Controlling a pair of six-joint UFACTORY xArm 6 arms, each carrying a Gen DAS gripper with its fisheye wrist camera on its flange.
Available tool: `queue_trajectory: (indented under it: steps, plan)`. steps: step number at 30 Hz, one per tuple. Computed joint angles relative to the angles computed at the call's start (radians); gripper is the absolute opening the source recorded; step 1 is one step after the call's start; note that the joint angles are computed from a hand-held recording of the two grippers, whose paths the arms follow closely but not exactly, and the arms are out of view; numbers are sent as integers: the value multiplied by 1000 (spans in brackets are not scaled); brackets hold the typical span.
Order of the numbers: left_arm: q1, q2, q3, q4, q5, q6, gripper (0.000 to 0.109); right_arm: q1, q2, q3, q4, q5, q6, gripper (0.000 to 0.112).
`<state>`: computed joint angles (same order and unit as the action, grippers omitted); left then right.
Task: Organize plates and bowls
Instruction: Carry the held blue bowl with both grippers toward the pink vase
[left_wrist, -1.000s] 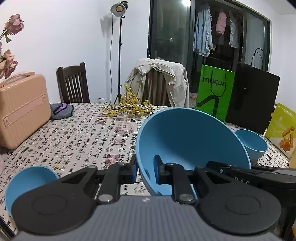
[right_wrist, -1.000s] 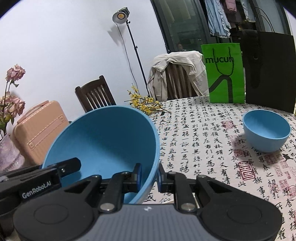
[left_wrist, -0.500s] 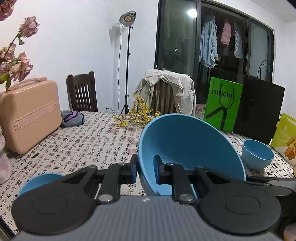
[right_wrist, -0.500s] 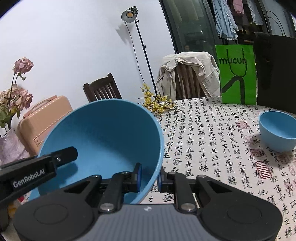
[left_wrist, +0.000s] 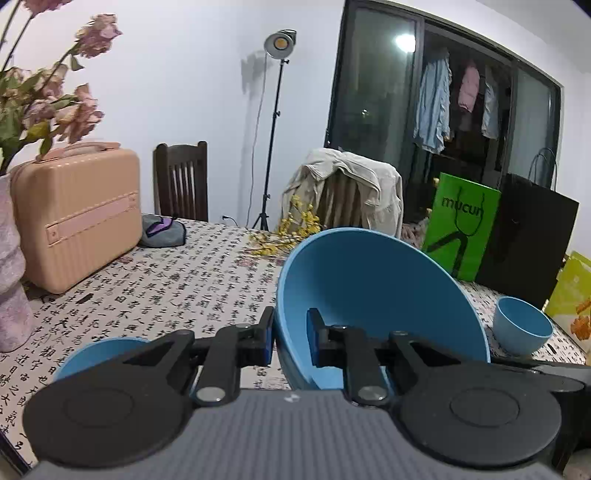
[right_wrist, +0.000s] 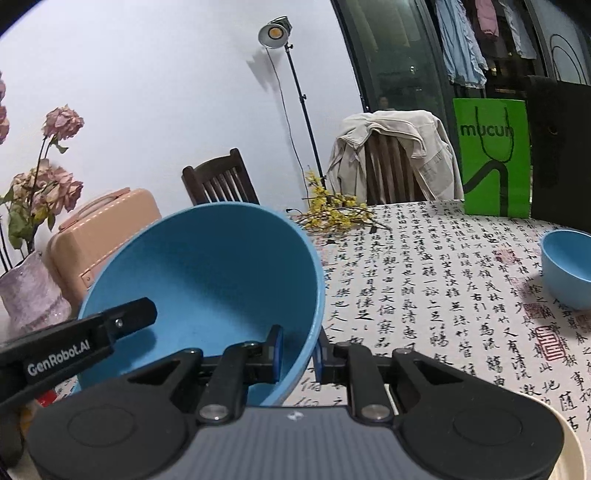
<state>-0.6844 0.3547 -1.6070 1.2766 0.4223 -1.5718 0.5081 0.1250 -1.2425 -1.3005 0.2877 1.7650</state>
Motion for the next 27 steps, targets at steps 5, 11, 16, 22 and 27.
queue_trajectory:
  steps: [5,11,16,22,27]
  plan:
    - [27,-42,53,29,-11,-48,18,31,45,-55,11,17,-16,16]
    - [53,-98,114,67,-25,-101,18,57,91,-112,60,18,-64,16]
    - [68,-128,144,81,-25,-116,18,76,118,-151,101,24,-107,16]
    - [85,-153,172,60,-29,-106,18,92,155,-203,162,30,-167,16]
    - [104,-171,193,65,-39,-119,18,104,186,-246,210,34,-221,16]
